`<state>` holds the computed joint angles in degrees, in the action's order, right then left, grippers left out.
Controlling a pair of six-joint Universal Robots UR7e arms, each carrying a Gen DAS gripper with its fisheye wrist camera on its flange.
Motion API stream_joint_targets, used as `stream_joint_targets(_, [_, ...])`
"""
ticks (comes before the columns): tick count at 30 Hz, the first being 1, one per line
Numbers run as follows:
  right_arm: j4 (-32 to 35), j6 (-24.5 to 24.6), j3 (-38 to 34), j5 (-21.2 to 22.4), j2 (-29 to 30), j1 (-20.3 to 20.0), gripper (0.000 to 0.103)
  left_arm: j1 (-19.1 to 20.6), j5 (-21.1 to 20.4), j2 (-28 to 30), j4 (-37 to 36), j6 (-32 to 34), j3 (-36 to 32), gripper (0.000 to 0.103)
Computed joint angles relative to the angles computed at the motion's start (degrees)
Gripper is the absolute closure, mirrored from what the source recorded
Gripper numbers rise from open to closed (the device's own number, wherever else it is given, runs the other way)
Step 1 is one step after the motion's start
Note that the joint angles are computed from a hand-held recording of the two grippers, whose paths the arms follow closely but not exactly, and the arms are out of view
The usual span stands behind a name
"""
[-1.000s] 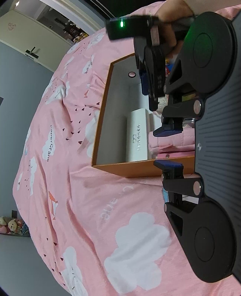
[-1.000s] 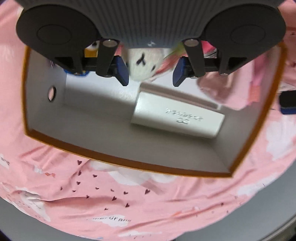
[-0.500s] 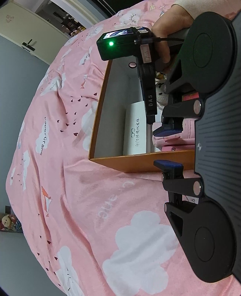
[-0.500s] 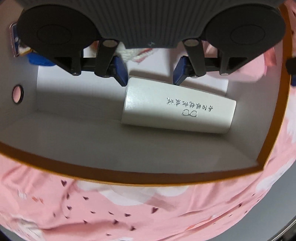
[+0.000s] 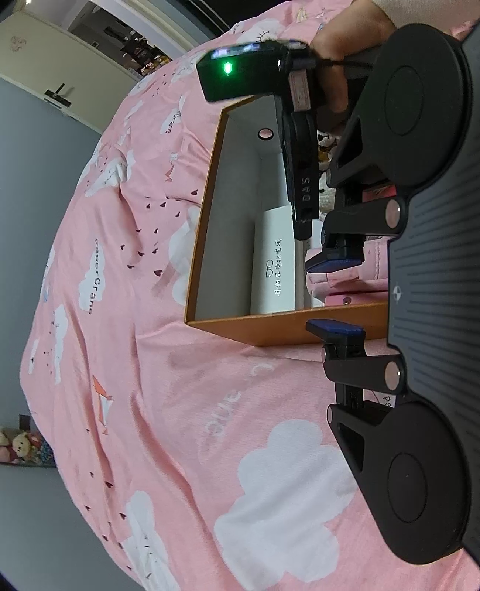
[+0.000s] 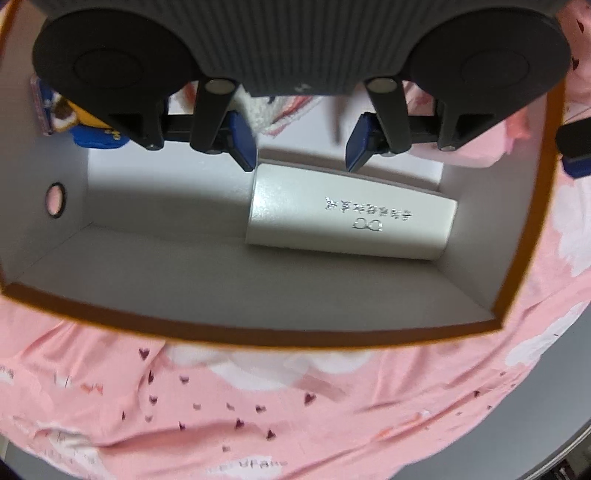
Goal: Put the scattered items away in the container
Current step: 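Withdraw both tools from the box toward the items beside it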
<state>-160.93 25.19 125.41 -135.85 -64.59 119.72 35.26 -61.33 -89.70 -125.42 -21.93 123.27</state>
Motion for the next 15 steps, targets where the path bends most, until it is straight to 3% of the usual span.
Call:
stream_joint_targets(8, [-5.0,-1.6,4.4,-3.6,-4.1,7.0,0.046,-3.4,0.2,-3.0,0.9,-0.3,2.1,0.072])
stream_joint_targets(12, [-4.1,0.9,6.5,-3.1,-6.4,10.0,0.059,-5.1,-0.4,-4.6,2.0,-1.1,2.7,0.072])
stream_joint_targets(15, [-4.5,2.9,8.2,-3.4,-7.5,12.5,0.059,-6.5,-0.8,-6.2,2.8,-1.7,3.4,0.072])
